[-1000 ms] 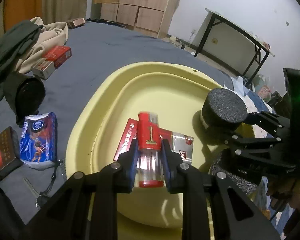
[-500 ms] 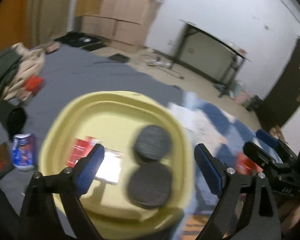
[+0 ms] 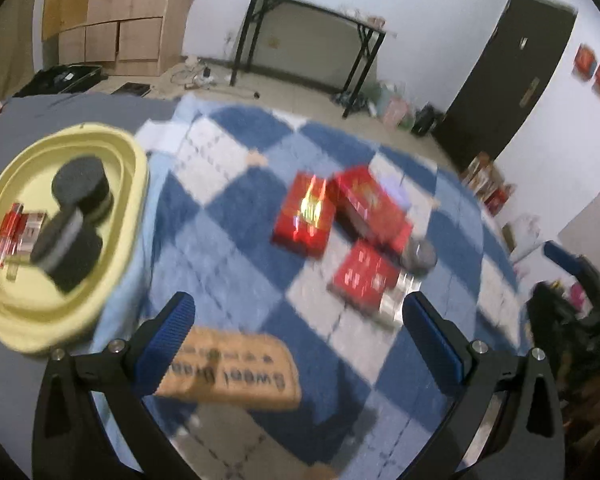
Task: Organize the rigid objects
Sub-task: 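Open both tools and withdraw from the yellow tray, then grasp red gift box with left tool while right tool grasps red-silver pack, both into tray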
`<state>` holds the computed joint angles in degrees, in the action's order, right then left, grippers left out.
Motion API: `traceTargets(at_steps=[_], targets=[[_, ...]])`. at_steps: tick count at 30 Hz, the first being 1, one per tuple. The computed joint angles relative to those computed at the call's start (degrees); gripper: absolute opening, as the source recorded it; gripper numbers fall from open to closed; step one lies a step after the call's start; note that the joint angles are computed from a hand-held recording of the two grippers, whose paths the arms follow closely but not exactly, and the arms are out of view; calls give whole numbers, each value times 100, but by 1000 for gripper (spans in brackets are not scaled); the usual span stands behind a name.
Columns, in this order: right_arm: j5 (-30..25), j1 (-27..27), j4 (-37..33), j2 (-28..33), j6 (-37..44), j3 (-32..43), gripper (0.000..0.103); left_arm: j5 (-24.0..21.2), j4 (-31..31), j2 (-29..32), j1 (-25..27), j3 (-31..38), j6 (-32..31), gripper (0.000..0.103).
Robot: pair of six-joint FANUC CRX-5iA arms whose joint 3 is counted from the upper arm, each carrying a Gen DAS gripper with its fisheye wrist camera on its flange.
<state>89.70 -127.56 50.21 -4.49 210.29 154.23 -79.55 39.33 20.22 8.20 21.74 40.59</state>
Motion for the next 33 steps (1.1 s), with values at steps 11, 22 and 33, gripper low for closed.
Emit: traceTargets(at_steps=[11,22,33], targets=[[-323,125,-250,289,-257,683,103,486,-452,-500,95,-739,-69,103],[-1710,-815,-1143,139,878,1262,101,-18,-452,285,-351,179,-265,103],[-2890,-1541,-1404,-218,1030,1468,96,-410,-876,1794,-1124,2237,-336,102]])
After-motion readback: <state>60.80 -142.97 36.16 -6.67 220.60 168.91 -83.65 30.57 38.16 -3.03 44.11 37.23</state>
